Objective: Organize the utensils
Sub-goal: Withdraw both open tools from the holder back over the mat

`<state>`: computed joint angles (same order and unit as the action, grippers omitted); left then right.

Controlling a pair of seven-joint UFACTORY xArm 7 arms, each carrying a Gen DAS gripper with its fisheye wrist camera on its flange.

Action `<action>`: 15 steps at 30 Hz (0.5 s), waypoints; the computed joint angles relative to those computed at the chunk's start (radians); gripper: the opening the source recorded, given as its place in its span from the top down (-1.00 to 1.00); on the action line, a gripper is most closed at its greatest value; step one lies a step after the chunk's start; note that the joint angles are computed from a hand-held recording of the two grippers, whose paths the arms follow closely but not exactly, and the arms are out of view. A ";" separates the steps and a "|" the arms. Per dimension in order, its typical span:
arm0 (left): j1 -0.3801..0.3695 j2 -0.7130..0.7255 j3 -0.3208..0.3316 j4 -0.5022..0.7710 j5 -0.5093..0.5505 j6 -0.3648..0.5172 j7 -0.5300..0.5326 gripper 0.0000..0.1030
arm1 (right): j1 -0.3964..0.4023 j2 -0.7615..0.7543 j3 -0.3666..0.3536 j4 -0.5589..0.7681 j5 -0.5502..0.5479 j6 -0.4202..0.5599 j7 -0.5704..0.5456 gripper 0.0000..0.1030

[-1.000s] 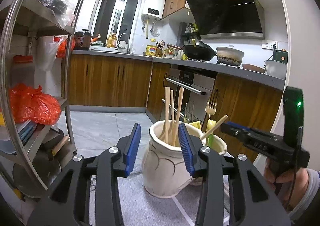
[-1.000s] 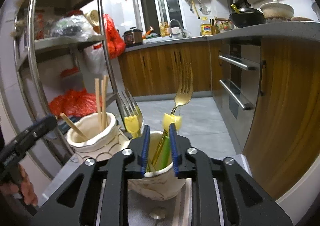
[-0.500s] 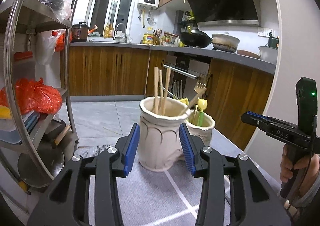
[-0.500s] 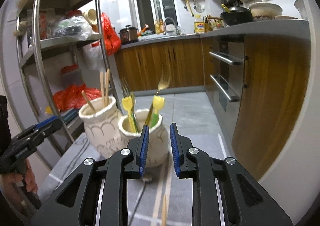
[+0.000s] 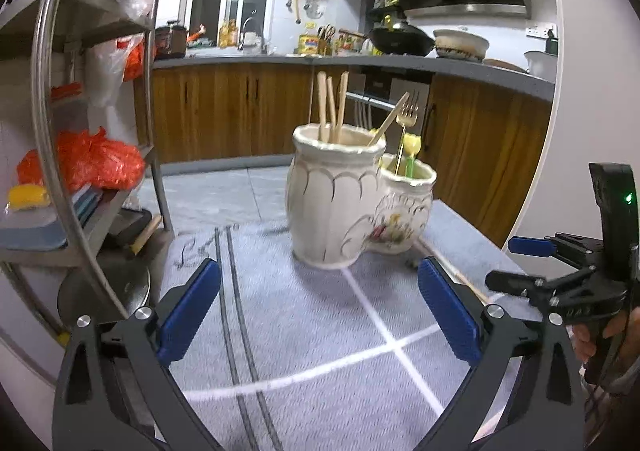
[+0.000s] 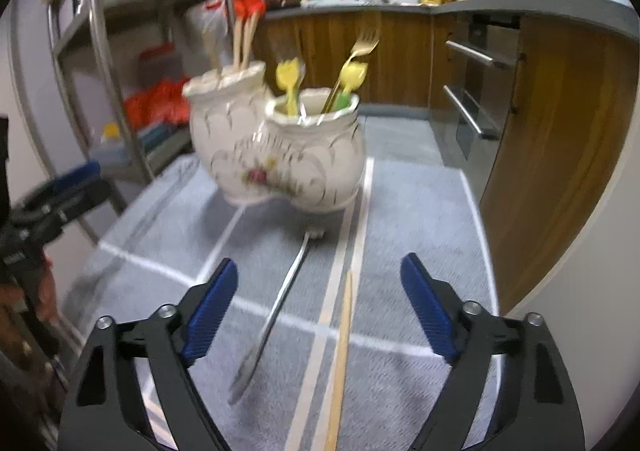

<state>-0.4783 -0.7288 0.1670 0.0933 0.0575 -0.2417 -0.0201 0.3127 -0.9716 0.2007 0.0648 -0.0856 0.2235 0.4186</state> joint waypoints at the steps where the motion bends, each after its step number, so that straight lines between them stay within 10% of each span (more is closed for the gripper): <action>1: -0.002 -0.005 0.010 -0.006 0.002 0.007 0.003 -0.89 | -0.011 0.024 0.025 0.013 -0.004 0.007 0.014 -0.77; 15: -0.031 0.041 0.059 0.008 -0.015 0.040 0.011 -0.89 | -0.173 0.251 0.192 0.170 -0.140 0.058 0.187 -0.86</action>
<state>-0.5088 -0.6877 0.2256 0.1018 0.0420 -0.2022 -0.0095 0.1399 -0.7205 0.3932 0.2345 -0.2254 0.2812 0.6054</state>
